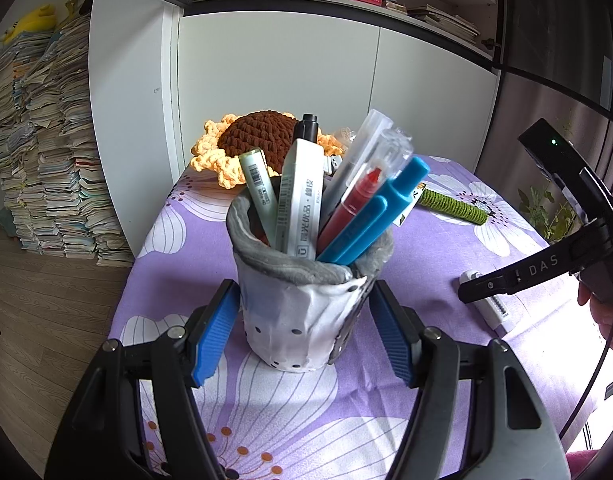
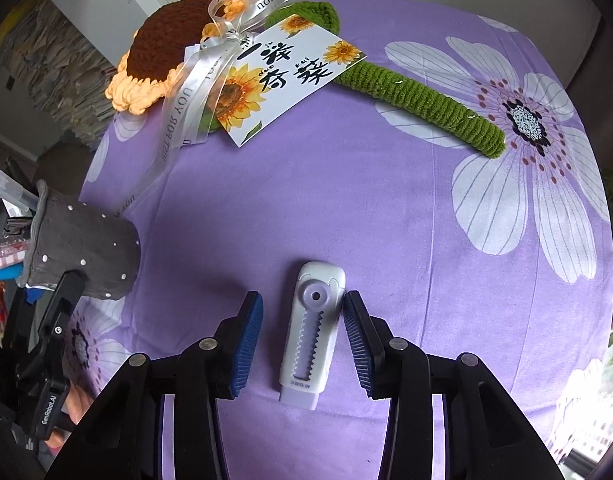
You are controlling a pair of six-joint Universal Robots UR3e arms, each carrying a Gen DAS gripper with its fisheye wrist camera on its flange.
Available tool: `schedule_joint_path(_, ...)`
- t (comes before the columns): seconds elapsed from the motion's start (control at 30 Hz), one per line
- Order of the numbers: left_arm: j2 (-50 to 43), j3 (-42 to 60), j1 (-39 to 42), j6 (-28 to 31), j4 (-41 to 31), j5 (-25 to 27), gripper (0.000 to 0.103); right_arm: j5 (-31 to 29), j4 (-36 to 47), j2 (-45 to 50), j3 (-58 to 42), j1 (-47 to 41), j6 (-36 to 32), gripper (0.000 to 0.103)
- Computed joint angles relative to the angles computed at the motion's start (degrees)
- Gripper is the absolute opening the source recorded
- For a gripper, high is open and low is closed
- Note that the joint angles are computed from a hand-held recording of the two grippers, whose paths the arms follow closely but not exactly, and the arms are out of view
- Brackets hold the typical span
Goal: Organize stationery
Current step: 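Lower the right gripper and grasp the white correction tape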
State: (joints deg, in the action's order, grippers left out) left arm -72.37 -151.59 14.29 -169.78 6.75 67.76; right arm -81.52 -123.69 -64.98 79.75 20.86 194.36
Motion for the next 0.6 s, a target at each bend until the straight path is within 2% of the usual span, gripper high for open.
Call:
schedule_joint_path(0.13, -0.1, 0.0, -0.1, -0.1, 0.1, 0.1, 0.067, -2.8, 0.4, 2.2, -2.8, 2.3, -1.5, 0.042)
schedule_joint_path(0.23, -0.2, 0.1, -0.1, -0.1, 0.1, 0.1, 0.066, -4.6, 0.2, 3.5, -4.4, 4.0, -3.1, 0.028)
schedule_joint_path(0.37, -0.2, 0.1, -0.2, -0.2, 0.2, 0.2, 0.066, -3.6, -1.0, 1.9, -3.1, 4.2, -4.0, 0.028)
schedule_joint_path(0.6, -0.3, 0.1, -0.2, -0.2, 0.3, 0.2, 0.066, -3.0, -5.5, -6.5, 3.5, 3.8, -4.5, 0.028)
